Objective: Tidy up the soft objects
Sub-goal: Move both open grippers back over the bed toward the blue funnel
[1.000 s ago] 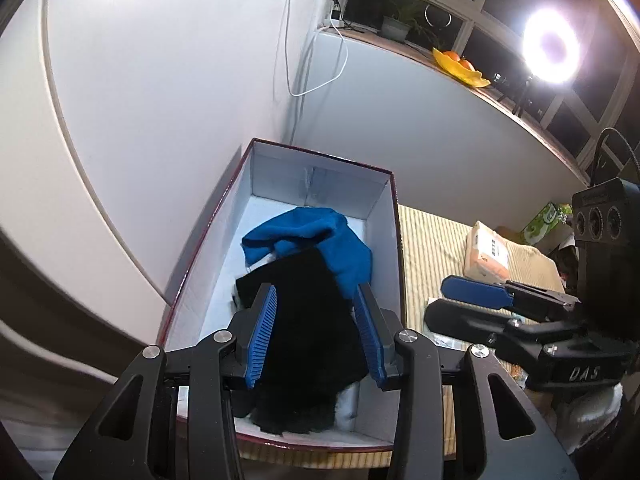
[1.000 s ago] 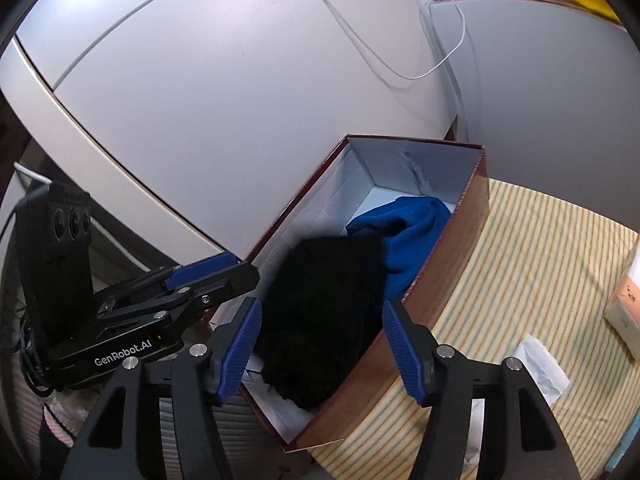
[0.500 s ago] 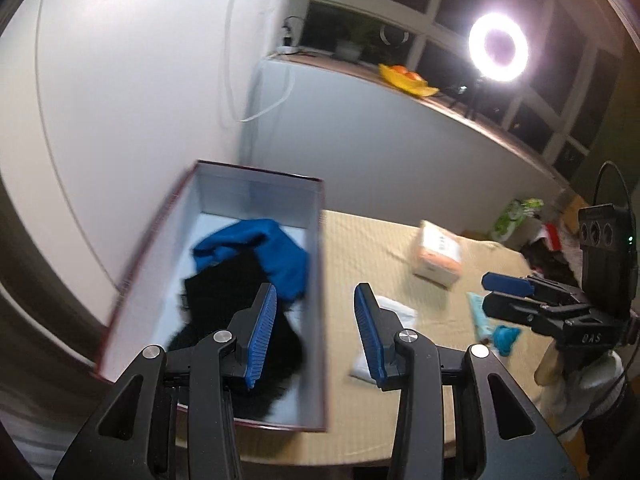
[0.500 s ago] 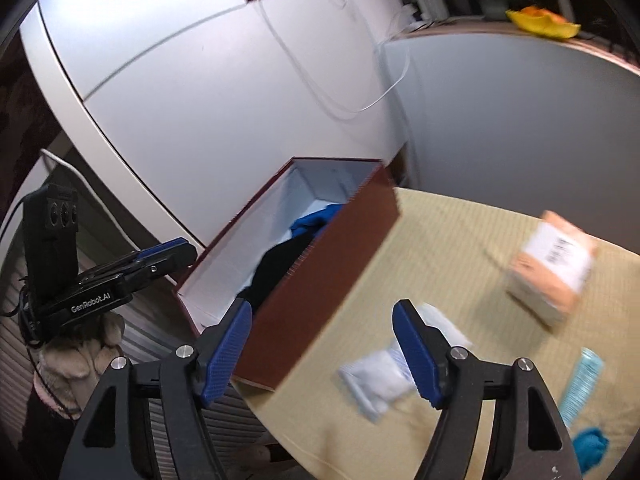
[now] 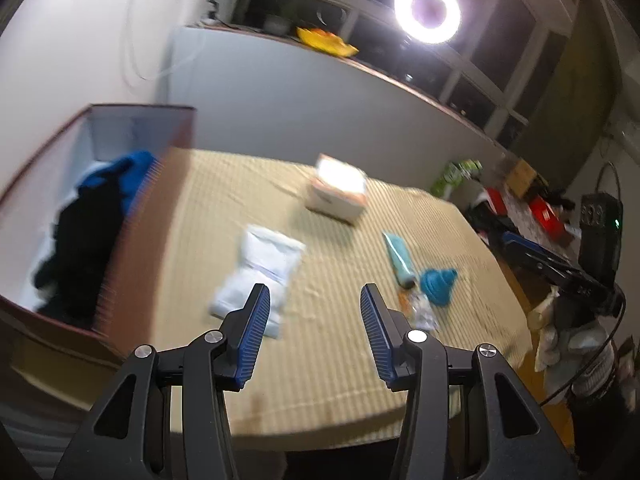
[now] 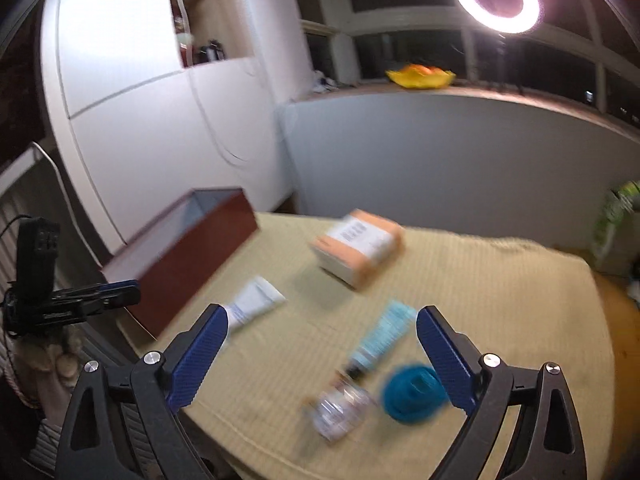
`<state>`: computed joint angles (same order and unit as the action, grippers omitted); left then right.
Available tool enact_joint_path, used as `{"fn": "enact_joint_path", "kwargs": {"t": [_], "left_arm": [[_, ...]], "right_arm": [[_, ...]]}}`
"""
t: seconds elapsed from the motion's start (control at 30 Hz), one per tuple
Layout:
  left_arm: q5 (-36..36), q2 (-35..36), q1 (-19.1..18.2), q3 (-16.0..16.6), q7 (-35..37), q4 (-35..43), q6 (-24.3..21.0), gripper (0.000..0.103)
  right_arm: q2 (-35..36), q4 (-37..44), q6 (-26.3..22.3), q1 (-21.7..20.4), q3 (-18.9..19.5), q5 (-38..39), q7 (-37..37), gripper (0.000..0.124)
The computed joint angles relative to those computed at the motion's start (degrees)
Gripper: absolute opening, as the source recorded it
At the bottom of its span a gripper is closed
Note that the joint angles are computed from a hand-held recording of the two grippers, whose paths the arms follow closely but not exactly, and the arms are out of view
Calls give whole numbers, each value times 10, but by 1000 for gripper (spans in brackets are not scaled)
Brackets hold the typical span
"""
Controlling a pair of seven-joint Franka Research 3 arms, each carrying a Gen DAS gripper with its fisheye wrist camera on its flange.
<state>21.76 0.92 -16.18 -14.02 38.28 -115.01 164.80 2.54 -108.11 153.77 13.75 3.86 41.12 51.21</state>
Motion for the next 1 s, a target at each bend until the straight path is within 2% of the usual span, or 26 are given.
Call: {"fn": "enact_joint_path", "kwargs": {"t": [0.1,0.17,0.33,0.4,0.57,0.7,1.0], "left_arm": [[-23,32,-12,-12,25,22,-2,47],[-38,57,-22,-19,50,48,-12,52],[-27,115,-54,-25,82,115,-38,53],[-19,138,-69,-22,83,141,-45,56],[-26,191,-89,-19,95,201,-62,56],[5,223,-117,3,83,246,-95,57],[33,266,-139,19,73,308,-146,57]], "right_arm": [[-8,-21,-2,-8,-10,-22,30,94],[-6,-29,2,-13,-14,-28,45,94],[-12,-55,16,-19,-16,-37,51,94],[-7,-57,19,-20,-16,-45,48,94],[10,-49,12,-21,-12,-57,29,94],[31,-35,10,-21,-11,-91,29,93],[83,18,-10,-30,-7,-124,15,89]]}}
